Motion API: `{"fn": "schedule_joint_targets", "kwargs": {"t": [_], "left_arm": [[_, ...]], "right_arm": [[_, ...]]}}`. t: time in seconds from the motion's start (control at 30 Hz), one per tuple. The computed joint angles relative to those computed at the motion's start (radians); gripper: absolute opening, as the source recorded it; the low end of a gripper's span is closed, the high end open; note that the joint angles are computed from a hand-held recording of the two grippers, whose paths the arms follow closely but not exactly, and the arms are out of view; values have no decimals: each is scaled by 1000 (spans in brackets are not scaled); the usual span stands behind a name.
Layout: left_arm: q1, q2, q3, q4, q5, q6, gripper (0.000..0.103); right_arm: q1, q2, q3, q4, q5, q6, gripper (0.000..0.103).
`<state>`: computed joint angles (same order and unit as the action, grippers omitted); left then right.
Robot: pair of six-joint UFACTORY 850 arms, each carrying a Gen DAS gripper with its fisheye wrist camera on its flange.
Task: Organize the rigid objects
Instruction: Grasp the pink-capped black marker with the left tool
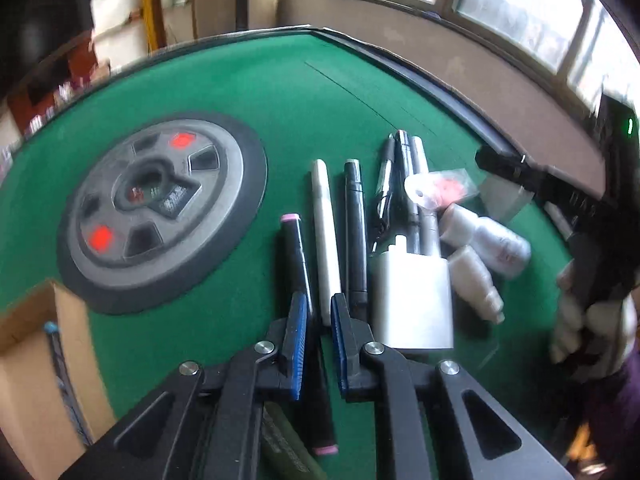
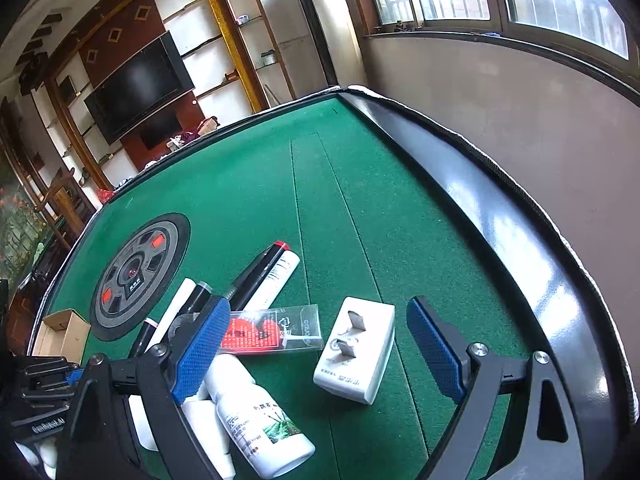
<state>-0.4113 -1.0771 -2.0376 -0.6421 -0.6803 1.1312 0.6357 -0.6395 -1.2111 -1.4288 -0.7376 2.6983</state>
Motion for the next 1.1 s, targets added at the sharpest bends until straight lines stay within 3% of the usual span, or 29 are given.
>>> {"fn": "schedule_joint_targets", "kwargs": {"t": [0.07,0.13,0.23,0.37,0.43,0.53,0.6,0.67,0.7,0.87,0.97,1.1], "left_arm": [[-11,2,2,34,35,-11,11],[-23,44,83,49,146,38,13],[-30,83,153,26,207,101,14],[-26,74,139,126,181,-22,23],[-17,71,156,89,189,15,25],[-14,65,149,79,180,3,25],[-24,69,163,73,220,3,24],[-30,81,185,43,243,24,14],[-29,86,195,24,244,25,14],[32,134,260,-302,141,196,14],[90,210,362,-520,69,353,14],[165,295,471,-691,-7,475,14]], "right_arm": [[-4,1,4,-6,12,7,89],[-6,1,4,-8,17,6,89],[-4,0,1,-7,14,0,89],[-3,1,3,-6,16,3,89],[-3,2,3,-9,17,7,89],[-3,0,-1,-6,21,-1,89],[-2,-5,-8,4,19,-21,89],[0,-9,-15,16,12,-41,89],[0,-10,-16,22,6,-47,89],[2,-6,-9,5,3,-16,89],[8,-7,-14,-8,-13,-22,89],[51,8,-36,-22,-59,-22,90]]}}
